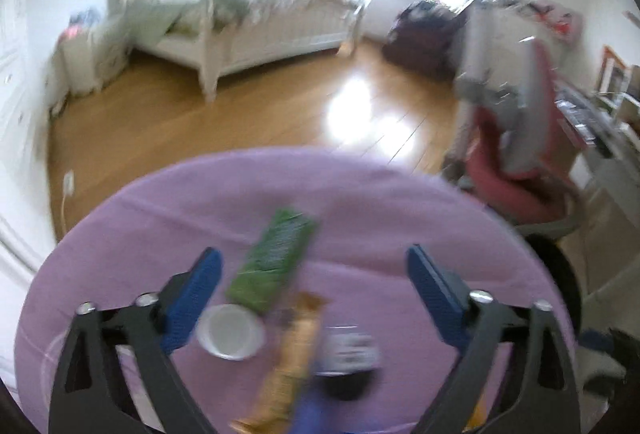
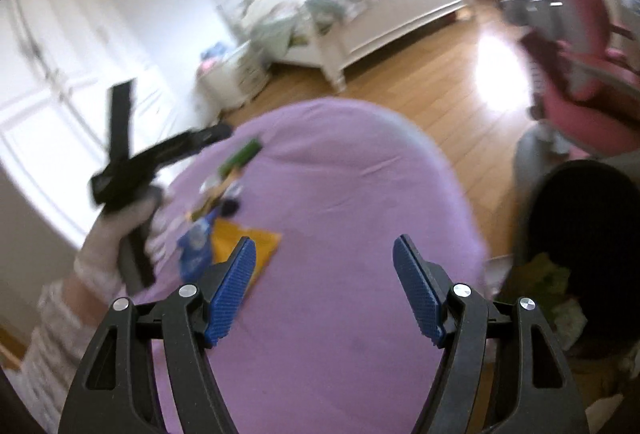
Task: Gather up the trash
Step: 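Grasp the green gum pack with the left tool while the right tool grasps the yellow paper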
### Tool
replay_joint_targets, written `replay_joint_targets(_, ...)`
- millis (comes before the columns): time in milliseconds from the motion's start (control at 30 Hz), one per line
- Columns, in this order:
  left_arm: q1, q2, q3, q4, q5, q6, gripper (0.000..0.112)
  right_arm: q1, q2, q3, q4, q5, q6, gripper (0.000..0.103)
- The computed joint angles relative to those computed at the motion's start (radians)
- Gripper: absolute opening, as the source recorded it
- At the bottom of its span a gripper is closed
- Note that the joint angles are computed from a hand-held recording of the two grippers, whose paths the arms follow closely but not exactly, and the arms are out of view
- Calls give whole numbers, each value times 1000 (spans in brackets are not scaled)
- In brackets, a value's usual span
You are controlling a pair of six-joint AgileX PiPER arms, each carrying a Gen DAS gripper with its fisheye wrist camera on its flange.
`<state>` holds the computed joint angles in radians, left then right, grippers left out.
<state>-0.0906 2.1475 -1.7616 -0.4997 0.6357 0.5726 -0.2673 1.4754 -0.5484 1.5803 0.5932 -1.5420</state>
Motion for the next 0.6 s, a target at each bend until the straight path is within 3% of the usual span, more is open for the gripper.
replay_joint_targets(67,21,90,-143,18,117,-21,75,100,36,-32,24,-37,23,71)
replay_joint_targets(133,14,152,-243,54,183,-31,73,191,62,-60,41,-87,49,71)
replay_joint_targets(267,-12,248,-396,153,262,-72,60,312,128,-131,28,-163,113,71)
replay_joint_targets(300,-13,248,-394,160,251,-73,57,326,144,-152,2,-175,140,71)
replay_joint_targets(400,-14,282,-461,192,274,-105,38,371,180,-193,-48,-210,183,71)
replay_joint_targets(533,14,276,-438,138,272,-58,33,456,242,-282,-368,-299,496,69)
replay_joint_targets(600,23,268,-421,115,261,-56,33,511,261,-301,-504,-384,617,55)
